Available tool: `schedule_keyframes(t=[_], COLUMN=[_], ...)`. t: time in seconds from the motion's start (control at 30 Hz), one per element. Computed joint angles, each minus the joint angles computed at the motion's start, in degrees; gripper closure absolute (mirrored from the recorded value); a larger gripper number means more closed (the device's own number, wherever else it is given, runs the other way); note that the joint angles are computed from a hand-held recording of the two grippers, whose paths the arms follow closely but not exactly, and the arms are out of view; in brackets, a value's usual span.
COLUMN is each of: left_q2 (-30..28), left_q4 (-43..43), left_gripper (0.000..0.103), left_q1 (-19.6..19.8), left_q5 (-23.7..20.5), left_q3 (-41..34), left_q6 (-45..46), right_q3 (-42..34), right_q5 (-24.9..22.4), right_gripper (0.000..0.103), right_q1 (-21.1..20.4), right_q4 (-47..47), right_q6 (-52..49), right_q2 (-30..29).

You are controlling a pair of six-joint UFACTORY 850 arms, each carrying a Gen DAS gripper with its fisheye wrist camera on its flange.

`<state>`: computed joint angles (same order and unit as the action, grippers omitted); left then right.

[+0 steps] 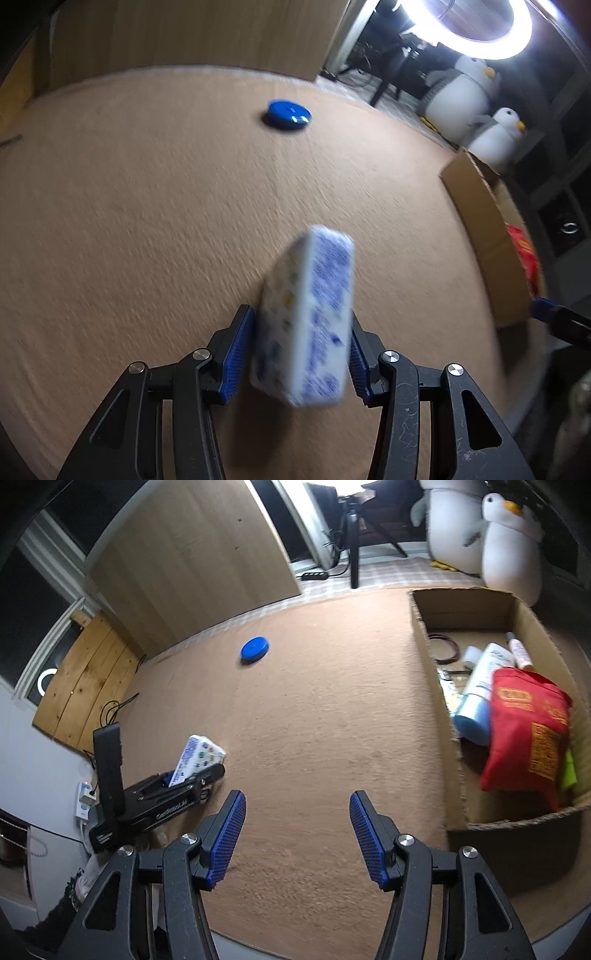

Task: Organize objects
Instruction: 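Lift the tissue pack with the left tool while the right tool grasps it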

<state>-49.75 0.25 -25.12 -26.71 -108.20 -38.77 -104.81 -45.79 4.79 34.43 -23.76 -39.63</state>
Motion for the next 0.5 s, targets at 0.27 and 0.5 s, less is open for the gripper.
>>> schedule_keyframes(t=[0.27, 0.5], left_q2=[3.8, 5.3], left_q4=[-7.8, -10.7], left_gripper=[0.049, 0.049], left_q1=[-0.3, 0.5], left_q5=[3.7, 5.6], left_q3=[5.2, 7.8], left_q6=[8.3, 12.6], right_q3=[-2.8, -9.5], right_q5=[-2.7, -7.0], right_gripper=[0.048, 0.048], right_q1=[1.4, 3.1], right_q4=[2.1, 4.7], right_q6=[-0.6, -0.2], right_q2=[-3.1, -8.2])
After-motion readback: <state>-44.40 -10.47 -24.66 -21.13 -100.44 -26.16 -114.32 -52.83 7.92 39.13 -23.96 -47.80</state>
